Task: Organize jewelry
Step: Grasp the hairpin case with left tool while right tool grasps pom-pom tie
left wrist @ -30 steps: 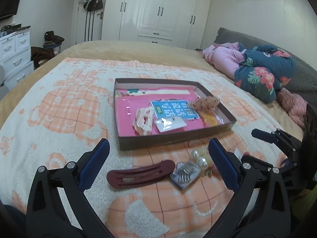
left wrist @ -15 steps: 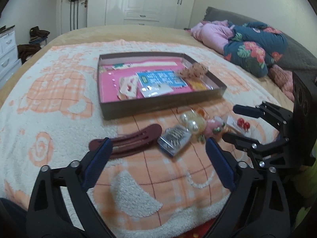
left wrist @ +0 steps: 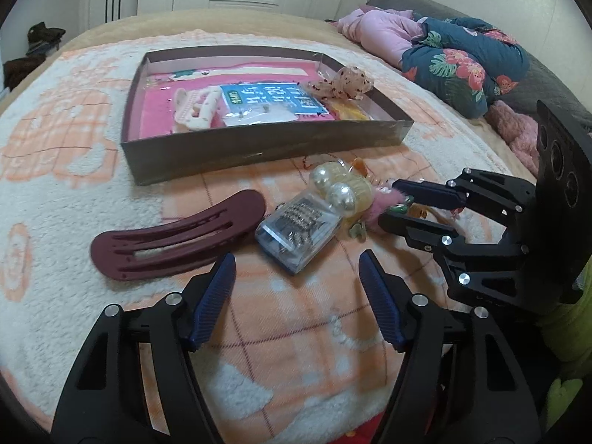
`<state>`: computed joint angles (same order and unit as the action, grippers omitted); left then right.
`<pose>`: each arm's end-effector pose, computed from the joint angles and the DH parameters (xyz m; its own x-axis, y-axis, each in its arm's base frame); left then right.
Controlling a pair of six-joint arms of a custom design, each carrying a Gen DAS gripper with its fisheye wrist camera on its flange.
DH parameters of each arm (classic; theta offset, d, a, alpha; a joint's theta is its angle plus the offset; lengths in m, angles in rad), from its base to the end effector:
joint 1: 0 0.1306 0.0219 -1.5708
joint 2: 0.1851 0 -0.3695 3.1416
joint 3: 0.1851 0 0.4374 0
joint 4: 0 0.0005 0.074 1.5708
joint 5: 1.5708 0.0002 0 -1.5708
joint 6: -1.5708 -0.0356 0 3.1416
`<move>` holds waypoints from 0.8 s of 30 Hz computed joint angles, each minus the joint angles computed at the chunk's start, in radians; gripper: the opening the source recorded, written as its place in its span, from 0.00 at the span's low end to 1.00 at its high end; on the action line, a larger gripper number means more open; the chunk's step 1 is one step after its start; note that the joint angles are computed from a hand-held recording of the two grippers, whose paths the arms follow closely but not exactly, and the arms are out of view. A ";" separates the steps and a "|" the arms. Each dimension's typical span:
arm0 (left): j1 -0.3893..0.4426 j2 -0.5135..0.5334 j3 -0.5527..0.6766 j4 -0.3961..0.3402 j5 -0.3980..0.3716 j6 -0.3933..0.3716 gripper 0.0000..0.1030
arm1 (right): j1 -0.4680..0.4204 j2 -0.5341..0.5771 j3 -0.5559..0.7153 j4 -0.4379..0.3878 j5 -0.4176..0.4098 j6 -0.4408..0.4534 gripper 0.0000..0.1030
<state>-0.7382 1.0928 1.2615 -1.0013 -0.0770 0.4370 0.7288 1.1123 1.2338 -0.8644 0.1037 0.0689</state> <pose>0.3121 -0.2809 0.4767 -0.7635 0.1241 -0.6338 0.3417 0.9104 -0.2333 0.3286 0.2877 0.4652 -0.4617 -0.5040 -0.7299 -0.6388 0.7599 -0.1206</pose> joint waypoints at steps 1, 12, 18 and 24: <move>-0.001 0.003 0.001 0.002 0.002 0.002 0.58 | -0.006 -0.004 0.000 0.003 -0.008 -0.010 0.27; -0.003 0.064 0.039 0.025 -0.014 0.012 0.58 | -0.054 -0.053 -0.016 0.063 -0.065 -0.084 0.10; -0.004 0.075 0.048 0.022 -0.030 0.002 0.43 | -0.053 -0.045 -0.010 0.038 -0.071 -0.069 0.12; -0.013 0.054 0.040 0.026 -0.043 -0.001 0.43 | -0.059 -0.027 0.002 -0.004 -0.108 -0.094 0.28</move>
